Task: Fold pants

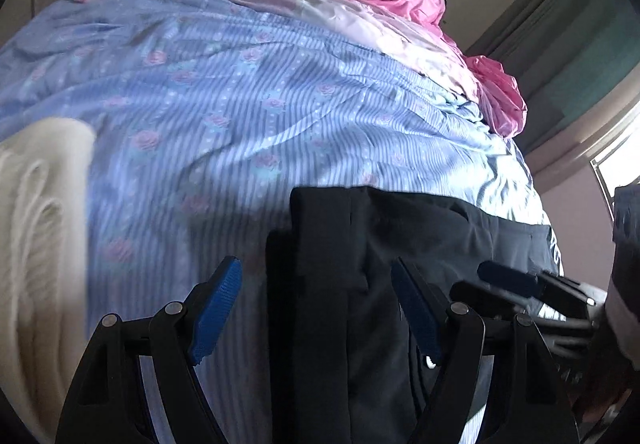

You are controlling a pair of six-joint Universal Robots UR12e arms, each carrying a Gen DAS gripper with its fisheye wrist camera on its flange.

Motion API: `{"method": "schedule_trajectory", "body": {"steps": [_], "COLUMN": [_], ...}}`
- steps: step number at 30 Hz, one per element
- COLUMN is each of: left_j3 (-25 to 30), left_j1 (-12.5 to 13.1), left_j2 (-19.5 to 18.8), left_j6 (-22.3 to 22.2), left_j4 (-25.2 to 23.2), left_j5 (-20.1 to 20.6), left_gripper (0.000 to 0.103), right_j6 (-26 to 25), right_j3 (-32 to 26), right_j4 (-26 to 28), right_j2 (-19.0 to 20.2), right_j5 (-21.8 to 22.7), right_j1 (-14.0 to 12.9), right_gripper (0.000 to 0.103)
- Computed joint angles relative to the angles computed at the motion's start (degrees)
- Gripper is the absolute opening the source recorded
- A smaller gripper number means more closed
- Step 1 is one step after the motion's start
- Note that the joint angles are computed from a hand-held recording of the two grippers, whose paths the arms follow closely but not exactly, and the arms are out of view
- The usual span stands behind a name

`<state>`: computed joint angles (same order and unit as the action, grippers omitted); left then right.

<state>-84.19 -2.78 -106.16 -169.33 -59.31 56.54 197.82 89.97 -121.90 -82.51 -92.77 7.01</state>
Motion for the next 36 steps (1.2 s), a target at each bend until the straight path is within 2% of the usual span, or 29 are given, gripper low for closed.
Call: {"method": "schedule_trajectory", "body": {"steps": [5, 11, 14, 17, 21, 24, 29, 32, 33, 36], "left_j3": [2.7, 5.0, 6.6, 6.8, 7.3, 7.9, 8.2, 7.7, 7.6, 6.3], "left_j1": [-0.9, -0.8, -0.8, -0.9, 0.1, -0.1, -0.7, -1.1, -0.6, 0.4], "left_j2": [-2.9, -5.4, -6.2, -5.9, -5.8, -6.1, -6.7, -6.1, -5.9, -4.4], "left_j6": [0.2, -1.7, 1.0, 3.9, 9.0, 11.3, 11.2, 9.6, 8.7, 8.2], "left_j4": [-0.5, -1.8, -5.8, -7.7, -15.0, -17.2, -17.5, -16.1, -17.3, -16.8], "left_j5": [-1.0, -4.7, -6.7, -6.7, -10.2, -9.0, -7.2, -3.4, -4.7, -6.7], "left_gripper": [0.076, 0.073, 0.061, 0.058, 0.057, 0.057, 0.055, 0.03, 0.026, 0.013], "right_j6": [0.6, 1.6, 2.5, 3.4, 4.0, 4.6, 4.8, 4.4, 4.4, 4.1], "right_j3": [-0.6, -0.5, -0.5, -0.2, 0.2, 0.6, 0.8, 0.9, 0.9, 1.1], "right_j4": [0.0, -1.0, -1.2, -1.5, -2.2, -2.4, -2.0, -2.1, -2.0, -2.6], "right_j2": [1.3, 1.7, 1.8, 1.7, 1.6, 1.6, 1.6, 1.6, 1.6, 1.4], "right_j5": [-0.5, -0.5, -0.3, 0.2, 0.7, 1.4, 2.0, 1.8, 1.9, 2.5], "right_j1": [-0.1, -0.3, -0.5, -0.9, -1.2, -1.3, -1.4, -1.2, -1.2, -1.1], "right_gripper": [0.051, 0.051, 0.051, 0.051, 0.051, 0.051, 0.051, 0.051, 0.051, 0.051]}}
